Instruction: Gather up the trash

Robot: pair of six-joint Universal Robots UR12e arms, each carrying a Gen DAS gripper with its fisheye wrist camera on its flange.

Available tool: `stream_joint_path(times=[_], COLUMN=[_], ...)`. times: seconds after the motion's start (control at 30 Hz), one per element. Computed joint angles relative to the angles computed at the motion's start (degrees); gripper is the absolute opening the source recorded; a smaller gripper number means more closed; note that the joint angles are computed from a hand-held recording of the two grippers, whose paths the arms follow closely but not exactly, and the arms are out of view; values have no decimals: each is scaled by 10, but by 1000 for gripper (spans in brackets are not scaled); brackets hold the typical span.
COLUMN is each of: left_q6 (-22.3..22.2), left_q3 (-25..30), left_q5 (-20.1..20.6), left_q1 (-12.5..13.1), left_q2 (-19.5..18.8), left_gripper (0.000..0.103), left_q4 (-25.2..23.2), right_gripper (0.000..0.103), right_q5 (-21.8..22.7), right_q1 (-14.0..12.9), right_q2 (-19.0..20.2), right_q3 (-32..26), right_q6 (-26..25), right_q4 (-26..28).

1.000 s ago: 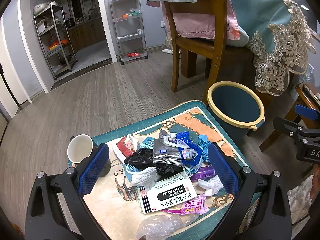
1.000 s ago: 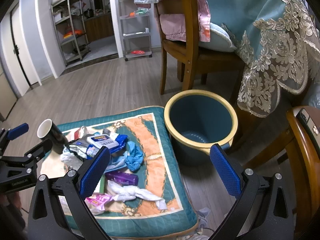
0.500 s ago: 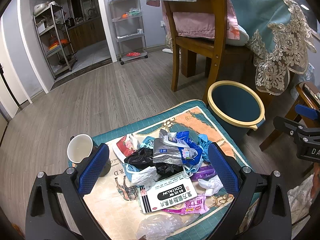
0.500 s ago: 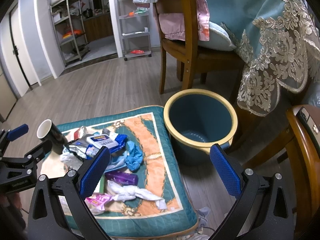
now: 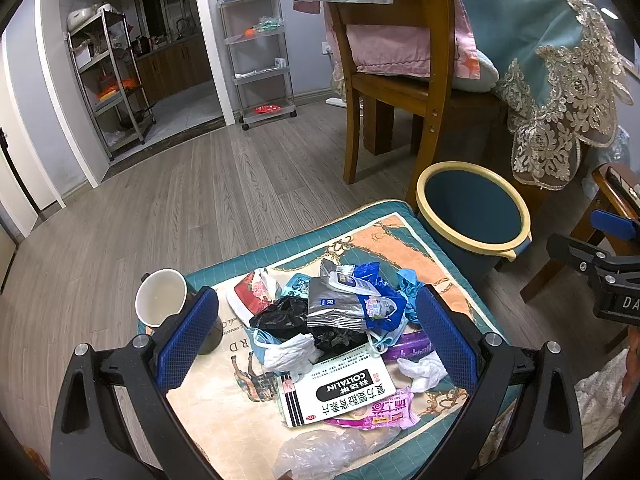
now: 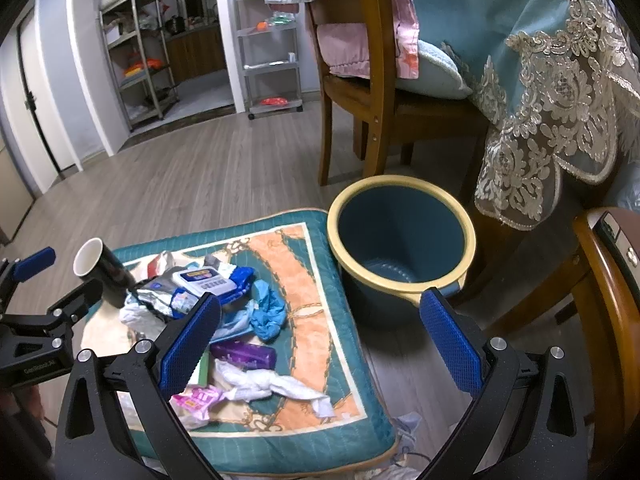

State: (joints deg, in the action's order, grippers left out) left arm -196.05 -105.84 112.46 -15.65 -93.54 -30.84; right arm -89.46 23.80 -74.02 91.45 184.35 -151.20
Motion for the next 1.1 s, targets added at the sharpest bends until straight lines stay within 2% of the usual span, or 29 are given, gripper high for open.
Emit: stream_joint_path(times=[0.17, 0.33, 0.47, 0.57, 0.7, 0.8, 0.93, 1.0, 1.07, 1.1], left_q6=[1, -2, -13, -19, -55, -78, -99, -106, -103, -94], left_q3=[-1, -4, 3, 3, 6, 2, -3, -7, -8, -9], left_q5=[-1, 3, 14, -27, -85, -96, -79, -89, -99, -102], left_q1=[0, 3, 12, 27, 49, 63, 72, 78, 80, 79], left_q2=[-5, -14, -20, -25, -36, -42, -46, -45, -45, -47], left_gripper=[97, 97, 97, 97, 97, 97, 97, 97, 96, 96], left_q4=[18, 59, 61, 69, 46, 32, 18, 12, 11, 12], right_gripper=[99, 99, 99, 99, 99, 99, 96, 92, 79, 76], right_q5=[11, 31, 94, 102, 121, 107, 117, 125, 140, 142], right_q1=[-4, -10, -22, -20, -16, -10, -13, -13, -13, -12], right_q2=[2, 22, 40, 56, 87, 113, 138, 143, 148, 150], right_q3=[-1, -27, -52, -66, -91, -112, -132, -135, -137, -140], right_q6=[14, 15, 16, -11, -73, -101, -90, -96, -117, -125], right_q4=[6, 47, 88, 82, 81, 113, 159, 161, 172, 182])
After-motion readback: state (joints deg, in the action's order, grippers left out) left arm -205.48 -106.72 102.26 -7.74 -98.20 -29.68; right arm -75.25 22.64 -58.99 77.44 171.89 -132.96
